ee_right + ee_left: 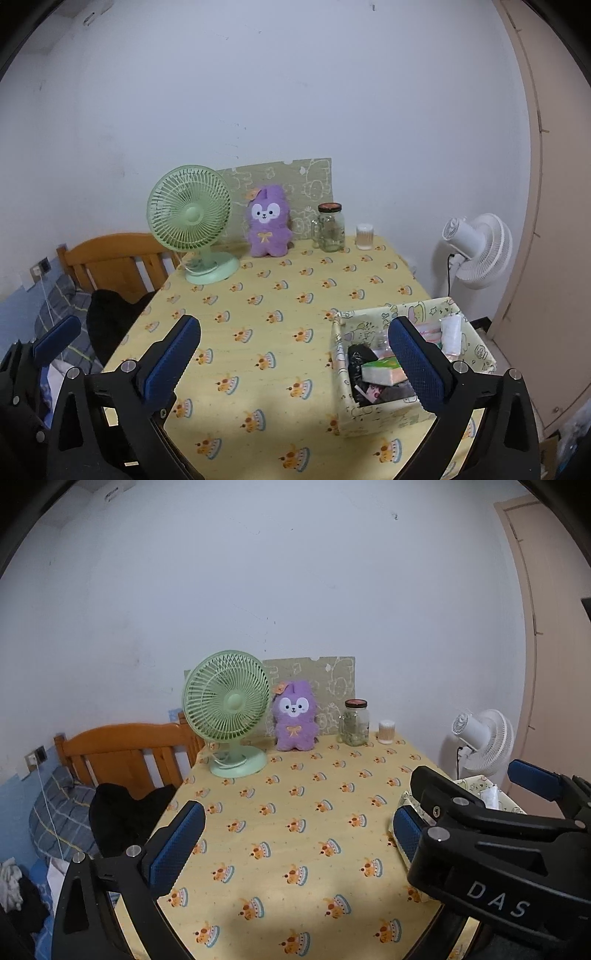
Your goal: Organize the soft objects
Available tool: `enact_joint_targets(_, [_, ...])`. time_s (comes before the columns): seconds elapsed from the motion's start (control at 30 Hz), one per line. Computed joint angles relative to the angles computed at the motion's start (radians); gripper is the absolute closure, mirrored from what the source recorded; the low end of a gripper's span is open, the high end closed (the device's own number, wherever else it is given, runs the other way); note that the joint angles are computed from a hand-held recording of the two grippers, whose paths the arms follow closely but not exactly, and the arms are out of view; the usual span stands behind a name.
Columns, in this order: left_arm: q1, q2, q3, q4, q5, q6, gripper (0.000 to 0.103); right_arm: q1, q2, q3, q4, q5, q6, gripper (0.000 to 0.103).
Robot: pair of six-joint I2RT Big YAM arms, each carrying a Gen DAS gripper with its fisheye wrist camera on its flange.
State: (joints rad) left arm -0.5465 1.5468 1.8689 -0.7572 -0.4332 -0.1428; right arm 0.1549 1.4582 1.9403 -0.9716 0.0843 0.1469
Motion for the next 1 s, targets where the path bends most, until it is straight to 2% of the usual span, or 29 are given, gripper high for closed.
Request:
enact_joint_targets(0.13, [0.003, -0.002, 0.0, -0.016, 0.017, -0.015, 0.0, 0.007, -0.013, -0.019, 0.012, 0.008, 0.002, 0.0])
enact_joint_targets(0.73, [-0.004, -0.022, -0.016, -0.024, 0.009, -0.044, 0.0, 0.013, -0.051, -0.067, 0.066, 0.029, -0.009, 0.0])
enact_joint_targets(1.0, [-0.003, -0.017, -0.015, -0.035, 0.008, -0.06, 0.0, 0.011, -0.056, -0.08, 0.064, 0.015, -0.011, 0.0])
